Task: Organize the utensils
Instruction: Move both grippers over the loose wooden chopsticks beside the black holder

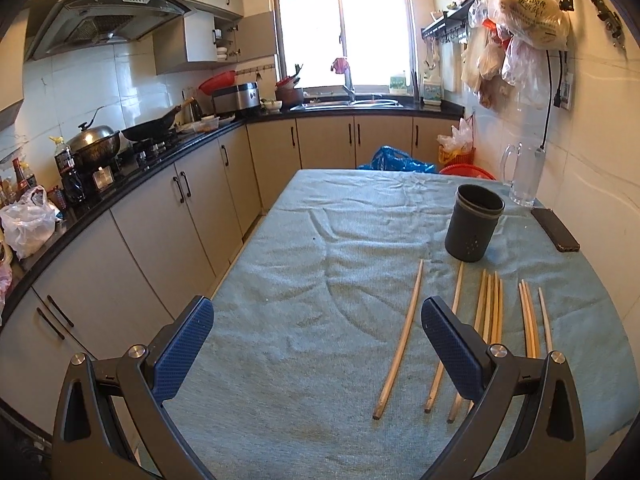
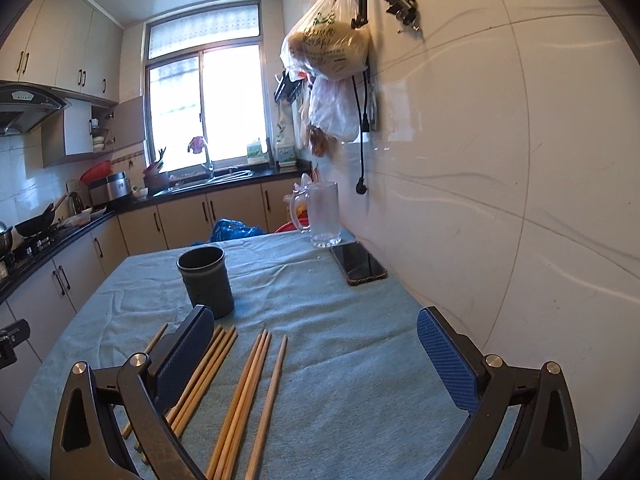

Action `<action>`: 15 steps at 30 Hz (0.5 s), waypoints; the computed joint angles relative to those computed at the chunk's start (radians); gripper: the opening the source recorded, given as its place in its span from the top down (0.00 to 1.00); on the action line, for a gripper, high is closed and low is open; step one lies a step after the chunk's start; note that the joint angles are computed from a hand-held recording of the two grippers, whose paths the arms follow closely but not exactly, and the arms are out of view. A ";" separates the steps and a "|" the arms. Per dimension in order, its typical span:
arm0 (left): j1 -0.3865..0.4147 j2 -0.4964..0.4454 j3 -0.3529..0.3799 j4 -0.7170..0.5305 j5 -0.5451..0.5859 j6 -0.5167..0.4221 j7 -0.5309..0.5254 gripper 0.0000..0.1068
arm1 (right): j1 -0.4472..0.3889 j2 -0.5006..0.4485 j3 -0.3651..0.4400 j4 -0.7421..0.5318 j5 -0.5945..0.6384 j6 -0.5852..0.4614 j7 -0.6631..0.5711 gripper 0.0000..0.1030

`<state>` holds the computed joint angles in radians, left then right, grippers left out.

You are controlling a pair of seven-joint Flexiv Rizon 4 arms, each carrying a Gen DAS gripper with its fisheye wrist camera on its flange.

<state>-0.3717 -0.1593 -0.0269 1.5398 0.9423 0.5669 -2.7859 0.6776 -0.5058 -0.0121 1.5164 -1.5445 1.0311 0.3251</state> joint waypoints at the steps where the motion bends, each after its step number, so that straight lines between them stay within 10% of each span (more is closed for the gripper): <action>1: 0.002 -0.003 0.000 -0.001 -0.003 0.001 0.001 0.04 | -0.004 -0.010 0.005 -0.009 0.018 0.011 -0.019 0.00; 15: 0.031 -0.049 0.030 0.000 -0.085 0.032 0.040 0.04 | 0.037 -0.102 -0.032 -0.085 0.226 0.075 -0.193 0.00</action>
